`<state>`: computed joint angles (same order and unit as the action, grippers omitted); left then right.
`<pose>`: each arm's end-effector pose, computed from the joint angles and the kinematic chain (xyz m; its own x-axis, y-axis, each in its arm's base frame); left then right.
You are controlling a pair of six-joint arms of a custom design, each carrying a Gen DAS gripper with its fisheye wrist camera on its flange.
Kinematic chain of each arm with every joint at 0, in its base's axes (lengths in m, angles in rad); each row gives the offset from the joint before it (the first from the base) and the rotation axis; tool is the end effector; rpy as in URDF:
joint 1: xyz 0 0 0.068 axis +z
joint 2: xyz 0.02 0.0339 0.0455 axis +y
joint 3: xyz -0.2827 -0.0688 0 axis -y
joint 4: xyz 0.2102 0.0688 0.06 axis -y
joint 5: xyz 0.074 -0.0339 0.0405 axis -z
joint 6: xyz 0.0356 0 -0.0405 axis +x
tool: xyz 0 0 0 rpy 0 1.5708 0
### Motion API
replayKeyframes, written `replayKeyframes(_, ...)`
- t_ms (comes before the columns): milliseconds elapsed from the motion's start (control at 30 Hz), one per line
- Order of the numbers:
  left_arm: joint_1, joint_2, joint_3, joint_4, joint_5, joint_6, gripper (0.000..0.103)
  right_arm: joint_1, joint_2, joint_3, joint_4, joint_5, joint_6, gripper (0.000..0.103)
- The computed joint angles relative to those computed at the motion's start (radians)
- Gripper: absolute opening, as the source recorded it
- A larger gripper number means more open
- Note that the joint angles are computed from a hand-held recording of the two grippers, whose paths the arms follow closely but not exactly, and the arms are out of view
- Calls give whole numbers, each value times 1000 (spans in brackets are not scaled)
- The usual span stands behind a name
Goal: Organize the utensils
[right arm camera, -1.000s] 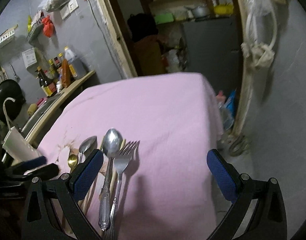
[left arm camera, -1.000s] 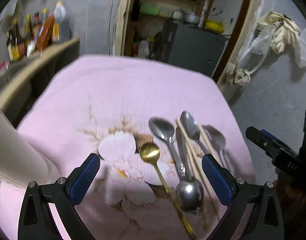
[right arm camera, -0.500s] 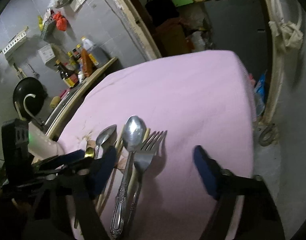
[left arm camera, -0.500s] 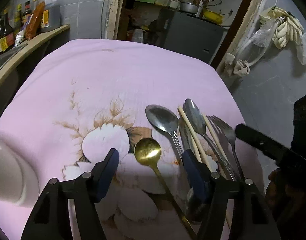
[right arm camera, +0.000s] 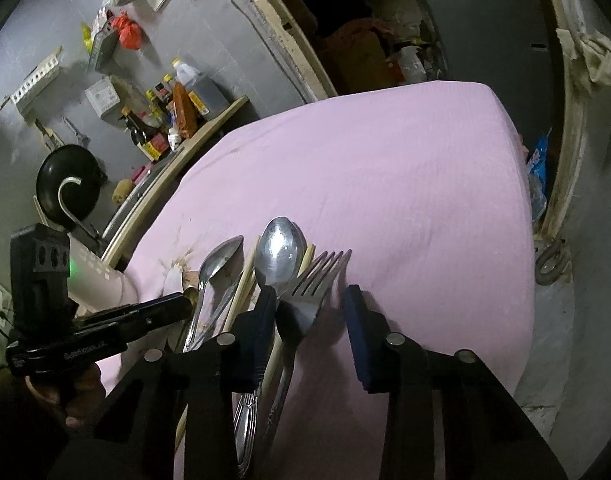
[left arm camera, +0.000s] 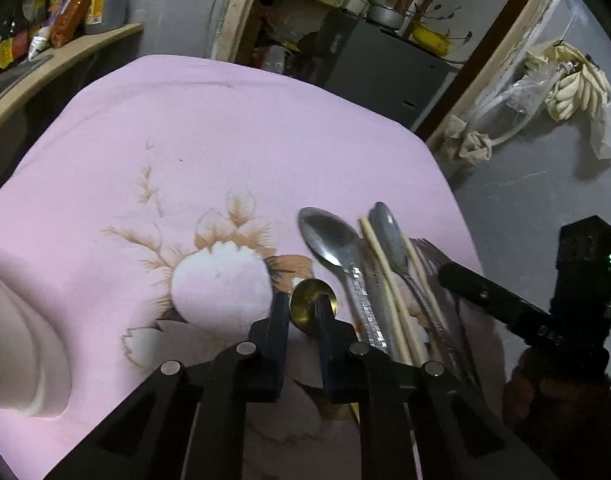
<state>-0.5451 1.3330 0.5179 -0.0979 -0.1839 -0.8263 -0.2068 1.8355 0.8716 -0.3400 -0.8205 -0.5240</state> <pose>0.1811 -0.1022 0.1902 -0.7631 -0.3828 -0.5207 -0.2170 0.9107 -0.3516 0.2882 -0.0339 0.1531 -0.7930 -0.1822 -0.5814 -0.5146 0.7112 0.4790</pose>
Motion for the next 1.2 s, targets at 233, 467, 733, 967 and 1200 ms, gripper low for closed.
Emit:
replayKeyframes(233, 71, 22, 13, 22, 117, 95, 13, 33, 52, 117, -131, 10, -22, 27)
replayKeyframes(467, 71, 36, 37, -9, 122, 112, 12, 35, 95, 177, -227, 18, -10, 27)
replayKeyframes(733, 55, 52, 85, -71, 97, 71, 3, 65, 87, 196, -280, 78, 62, 20)
replayKeyframes(967, -38, 3, 131, -163, -7, 30, 3, 40, -45, 107, -252, 85, 117, 6)
replayKeyframes(1200, -78, -141, 165, -316, -102, 31, 2, -55, -353, -44, -222, 45, 209, 3)
